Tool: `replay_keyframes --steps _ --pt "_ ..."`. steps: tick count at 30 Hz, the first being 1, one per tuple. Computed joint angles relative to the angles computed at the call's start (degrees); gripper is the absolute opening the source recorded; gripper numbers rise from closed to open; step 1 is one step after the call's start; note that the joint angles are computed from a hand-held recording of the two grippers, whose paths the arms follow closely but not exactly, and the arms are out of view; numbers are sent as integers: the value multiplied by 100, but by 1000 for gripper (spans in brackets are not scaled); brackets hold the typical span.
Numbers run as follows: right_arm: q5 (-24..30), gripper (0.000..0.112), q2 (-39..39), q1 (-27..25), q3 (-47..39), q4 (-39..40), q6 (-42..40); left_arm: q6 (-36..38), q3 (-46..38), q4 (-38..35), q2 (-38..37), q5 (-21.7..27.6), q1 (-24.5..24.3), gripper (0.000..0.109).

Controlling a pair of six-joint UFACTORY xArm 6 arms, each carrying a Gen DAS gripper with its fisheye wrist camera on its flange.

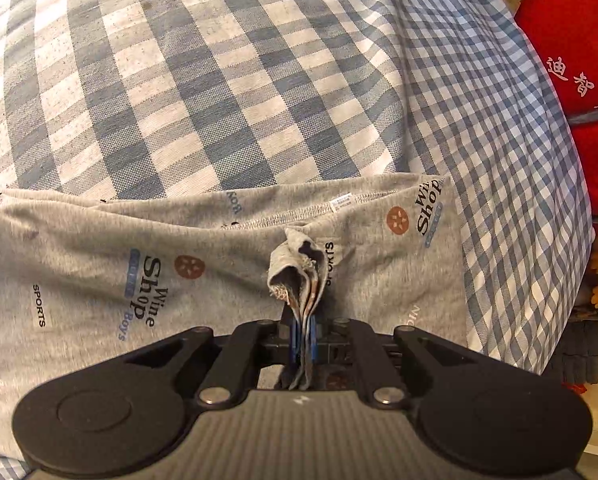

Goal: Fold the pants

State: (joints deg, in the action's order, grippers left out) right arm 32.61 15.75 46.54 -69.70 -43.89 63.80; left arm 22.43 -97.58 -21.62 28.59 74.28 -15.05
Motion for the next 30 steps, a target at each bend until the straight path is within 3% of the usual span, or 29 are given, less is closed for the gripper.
replay_keyframes --steps 7,18,24,30 --pt "46 7 -90 34 50 -219 161 136 49 -143 -154 17 60 5" --pt "606 6 -184 350 -669 -574 180 1049 -384 -800 -550 719 843 5" --pt "85 6 686 315 -1863 -52 -544 1517 -775 -303 -399 764 1442 5" --pt "-165 6 2200 347 -3638 1402 -2115 1699 -1163 307 130 695 1831 5"
